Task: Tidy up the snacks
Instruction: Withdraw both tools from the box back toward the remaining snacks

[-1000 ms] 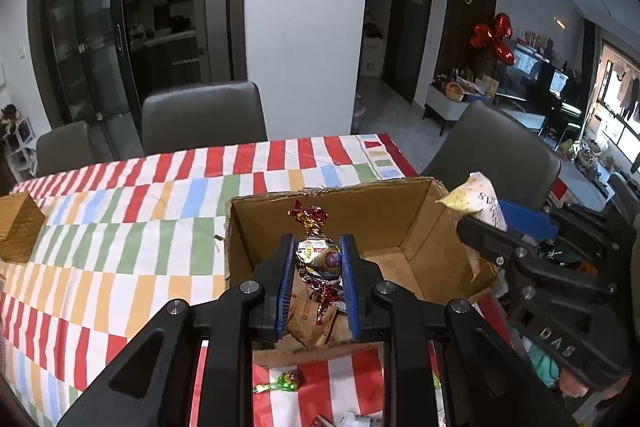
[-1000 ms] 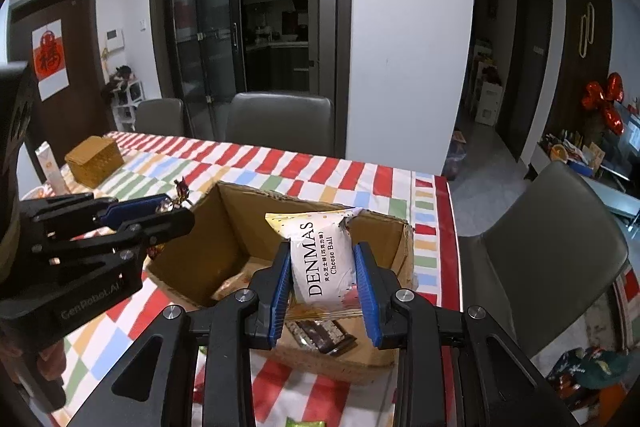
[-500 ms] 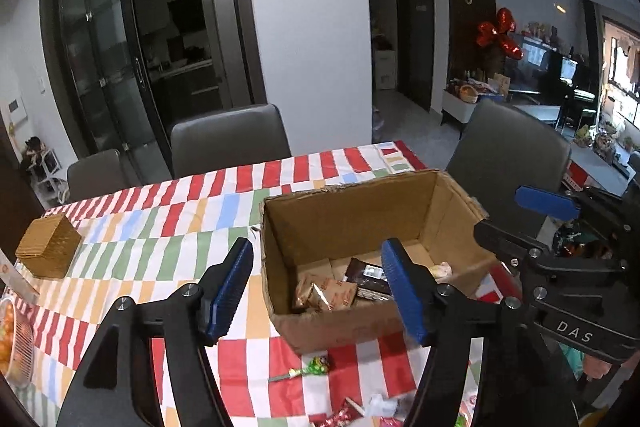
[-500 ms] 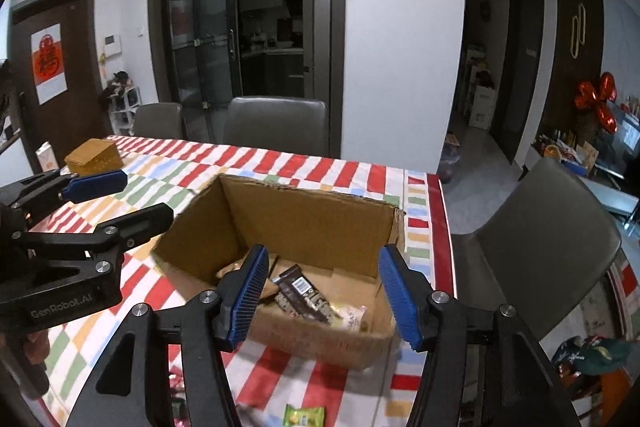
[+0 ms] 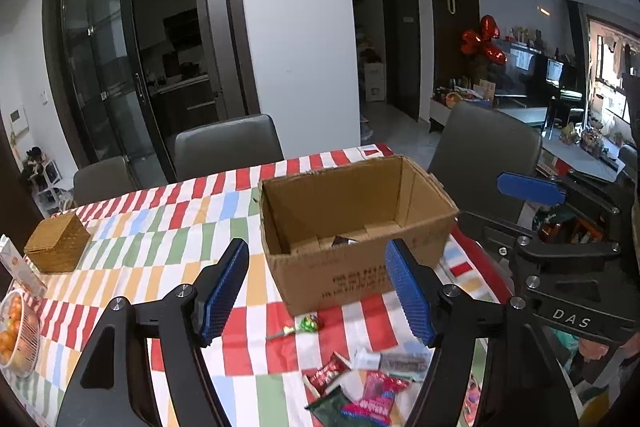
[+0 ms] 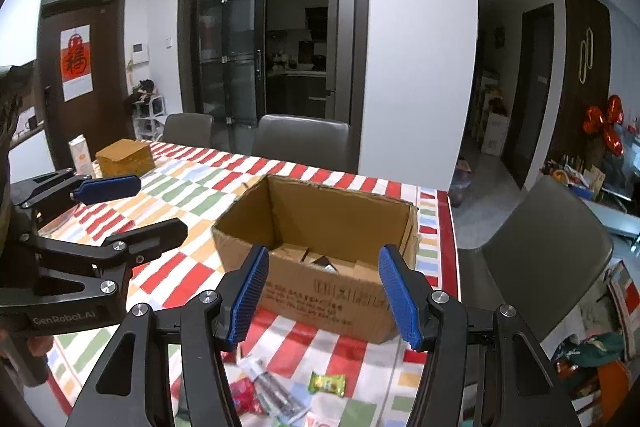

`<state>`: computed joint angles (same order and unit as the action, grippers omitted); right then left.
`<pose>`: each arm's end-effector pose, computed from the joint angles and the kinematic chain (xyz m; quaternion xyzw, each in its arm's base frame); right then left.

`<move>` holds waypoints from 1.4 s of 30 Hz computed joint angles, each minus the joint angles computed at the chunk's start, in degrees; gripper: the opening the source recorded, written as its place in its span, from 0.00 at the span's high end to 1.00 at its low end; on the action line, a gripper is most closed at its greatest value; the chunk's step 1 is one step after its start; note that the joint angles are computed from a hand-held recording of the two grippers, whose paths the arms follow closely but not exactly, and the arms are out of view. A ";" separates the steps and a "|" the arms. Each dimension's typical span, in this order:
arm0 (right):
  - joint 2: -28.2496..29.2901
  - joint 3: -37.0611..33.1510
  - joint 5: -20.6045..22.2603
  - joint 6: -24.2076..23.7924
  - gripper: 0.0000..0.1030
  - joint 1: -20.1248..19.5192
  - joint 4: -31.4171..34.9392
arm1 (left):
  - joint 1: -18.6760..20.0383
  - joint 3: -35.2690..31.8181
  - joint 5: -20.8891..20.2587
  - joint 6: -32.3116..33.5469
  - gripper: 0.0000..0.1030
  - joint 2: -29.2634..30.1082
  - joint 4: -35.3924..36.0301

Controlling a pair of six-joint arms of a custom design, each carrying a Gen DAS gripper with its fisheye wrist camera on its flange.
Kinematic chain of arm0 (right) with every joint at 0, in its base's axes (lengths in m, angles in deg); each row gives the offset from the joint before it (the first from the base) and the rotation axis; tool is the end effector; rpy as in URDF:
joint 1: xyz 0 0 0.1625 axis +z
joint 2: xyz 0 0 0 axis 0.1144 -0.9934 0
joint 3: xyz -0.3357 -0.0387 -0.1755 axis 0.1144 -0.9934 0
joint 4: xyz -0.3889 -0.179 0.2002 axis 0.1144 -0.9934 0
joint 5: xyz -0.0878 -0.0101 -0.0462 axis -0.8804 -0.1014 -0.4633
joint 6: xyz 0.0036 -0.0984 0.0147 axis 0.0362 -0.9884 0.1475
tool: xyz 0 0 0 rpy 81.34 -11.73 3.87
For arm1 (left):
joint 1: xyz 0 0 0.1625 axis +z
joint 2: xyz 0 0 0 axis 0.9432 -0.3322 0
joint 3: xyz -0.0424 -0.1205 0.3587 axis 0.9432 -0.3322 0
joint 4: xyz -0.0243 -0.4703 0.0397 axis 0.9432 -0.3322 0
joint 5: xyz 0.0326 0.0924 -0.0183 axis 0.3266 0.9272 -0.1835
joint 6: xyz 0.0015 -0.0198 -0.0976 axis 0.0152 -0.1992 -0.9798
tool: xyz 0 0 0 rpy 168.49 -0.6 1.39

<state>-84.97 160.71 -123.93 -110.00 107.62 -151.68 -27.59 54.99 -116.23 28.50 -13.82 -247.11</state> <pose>0.3435 -0.5394 0.1530 0.3730 -0.8146 0.3782 0.2328 -0.2273 -0.5114 0.2922 0.2455 0.8036 -0.4127 0.3517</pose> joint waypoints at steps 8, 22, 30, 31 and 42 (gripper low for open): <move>-3.23 5.54 0.62 1.35 0.43 0.08 -0.28 | -3.00 5.30 0.52 -4.97 0.29 -5.17 5.29; -4.74 10.72 -3.23 0.61 0.43 -0.77 1.11 | -2.57 10.49 -1.44 -13.60 0.29 -9.36 17.81; -3.87 11.84 -5.40 2.08 0.43 -2.50 5.50 | 1.56 10.25 -7.21 -13.97 0.29 -8.01 22.20; -3.62 11.89 -5.70 2.04 0.43 -2.69 5.97 | 2.35 9.99 -8.49 -14.04 0.29 -7.66 22.77; -1.68 11.23 -7.65 2.86 0.43 -5.20 13.77 | 6.90 7.90 -12.64 -12.37 0.29 -3.10 25.38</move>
